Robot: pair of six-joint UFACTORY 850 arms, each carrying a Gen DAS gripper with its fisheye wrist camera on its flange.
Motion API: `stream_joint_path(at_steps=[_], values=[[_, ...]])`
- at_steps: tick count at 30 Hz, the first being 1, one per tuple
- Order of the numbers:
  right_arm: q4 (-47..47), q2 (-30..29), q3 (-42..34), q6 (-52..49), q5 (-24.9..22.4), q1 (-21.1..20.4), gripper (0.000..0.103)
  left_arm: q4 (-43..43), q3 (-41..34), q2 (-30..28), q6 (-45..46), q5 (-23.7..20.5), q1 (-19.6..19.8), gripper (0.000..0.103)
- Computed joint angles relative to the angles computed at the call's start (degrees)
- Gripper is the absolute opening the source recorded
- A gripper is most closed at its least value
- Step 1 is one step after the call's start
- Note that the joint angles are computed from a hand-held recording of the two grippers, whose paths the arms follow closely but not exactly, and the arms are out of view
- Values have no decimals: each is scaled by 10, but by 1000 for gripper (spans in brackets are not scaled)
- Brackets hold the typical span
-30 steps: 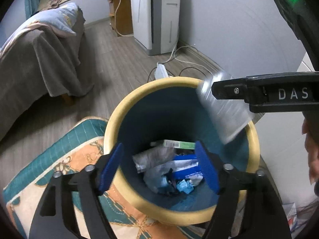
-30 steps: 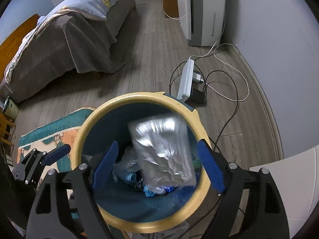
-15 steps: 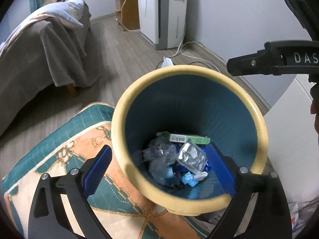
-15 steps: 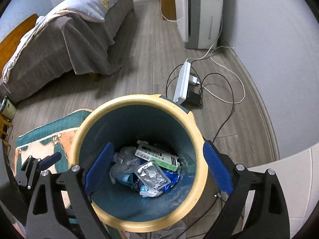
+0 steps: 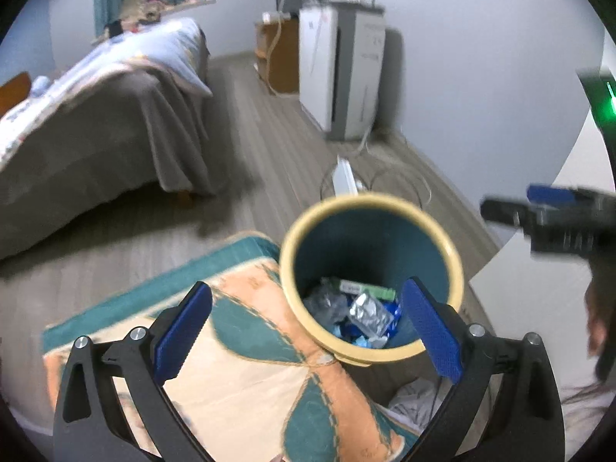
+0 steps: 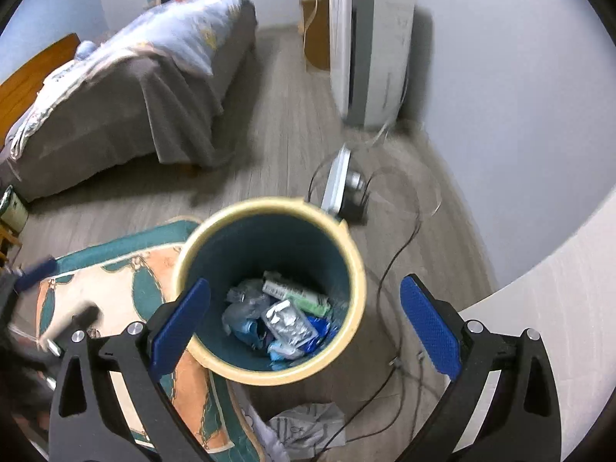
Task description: Collect trash
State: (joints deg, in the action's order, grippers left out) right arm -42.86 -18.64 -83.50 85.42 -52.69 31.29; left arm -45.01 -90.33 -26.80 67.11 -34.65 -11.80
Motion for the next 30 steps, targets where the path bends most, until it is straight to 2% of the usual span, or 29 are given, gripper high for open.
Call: stream_joint_path(at_steps=[4,6,8,11,14,17,20,26,30], values=[[-43,17,0,42,-48,42,97,-83,20,46,66,-17,31,98],[-57,15,-6,53,-80,59,97,-78,25,63,64,-24,40,98],[-70,16,-7,62,-105,76,97,-67,48,86,66,-2,43,98],[-84,25,2,82,-111,97,97,-58,90,117,66,41,48,98],[-97,47,23,112,-102,119,97,-34,97,125,38,16,57,98],[-116,70,54,163,-82,136,97,-70,111,134,68,4,67,98],[-120,55,47,157,-116,145,97,-91,124,138,108,11,69,98],[-122,36,28,132,-135,150,97,-96,119,133,113,-10,74,98],[-127,39,32,147,-134,151,97,-107,127,138,131,-2,77,98]])
